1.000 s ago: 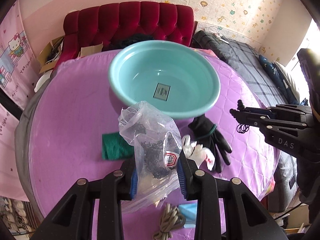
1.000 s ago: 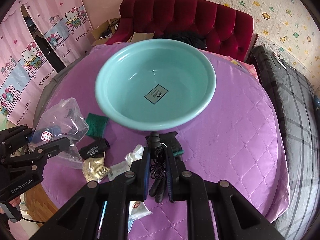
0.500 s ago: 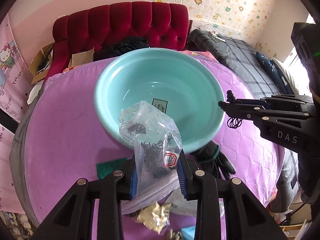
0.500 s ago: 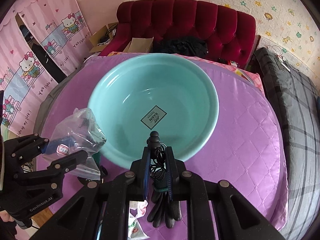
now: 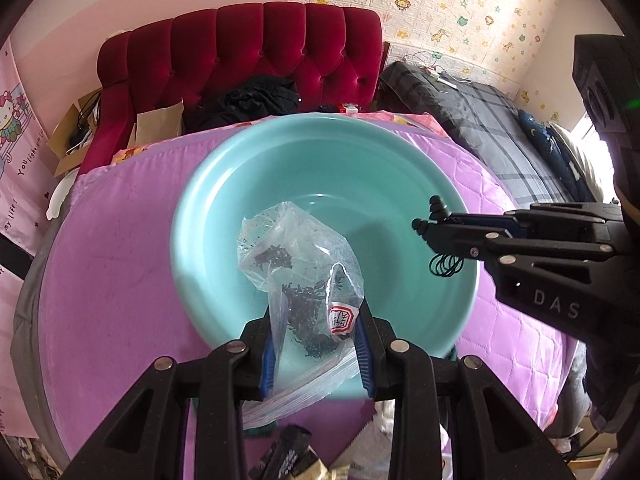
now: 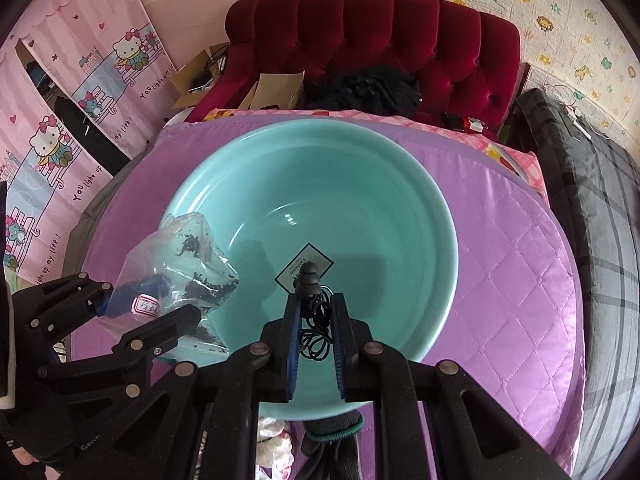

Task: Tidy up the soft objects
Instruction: 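Carry the black cable and zip bag with both grippers over the teal basin, then open both grippers to drop the cable and zip bag into the basin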

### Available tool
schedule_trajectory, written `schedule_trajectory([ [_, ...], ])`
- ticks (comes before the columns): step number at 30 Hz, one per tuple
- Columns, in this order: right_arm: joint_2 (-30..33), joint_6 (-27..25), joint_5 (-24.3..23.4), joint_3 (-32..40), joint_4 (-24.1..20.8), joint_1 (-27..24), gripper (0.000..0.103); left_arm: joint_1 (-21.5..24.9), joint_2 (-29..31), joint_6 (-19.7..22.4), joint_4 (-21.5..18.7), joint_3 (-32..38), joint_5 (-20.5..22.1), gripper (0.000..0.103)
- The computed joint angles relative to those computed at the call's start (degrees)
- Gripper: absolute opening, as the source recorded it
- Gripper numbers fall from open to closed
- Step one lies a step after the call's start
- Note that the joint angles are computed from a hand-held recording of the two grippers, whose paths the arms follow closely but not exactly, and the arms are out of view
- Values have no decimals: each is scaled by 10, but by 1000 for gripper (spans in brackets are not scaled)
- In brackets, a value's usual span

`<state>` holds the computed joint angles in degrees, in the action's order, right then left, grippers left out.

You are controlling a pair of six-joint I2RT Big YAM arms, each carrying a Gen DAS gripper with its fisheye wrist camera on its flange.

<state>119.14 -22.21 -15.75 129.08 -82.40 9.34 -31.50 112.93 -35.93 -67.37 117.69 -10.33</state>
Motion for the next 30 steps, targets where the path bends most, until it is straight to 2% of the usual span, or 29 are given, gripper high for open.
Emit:
schedule_trajectory([
  [19,167,39,4,213,-90,12,16,31,95,29,-18,90,22,35],
  [30,188,40,-3,242,-104,10,20,32,110,21,-34,103,21,35],
])
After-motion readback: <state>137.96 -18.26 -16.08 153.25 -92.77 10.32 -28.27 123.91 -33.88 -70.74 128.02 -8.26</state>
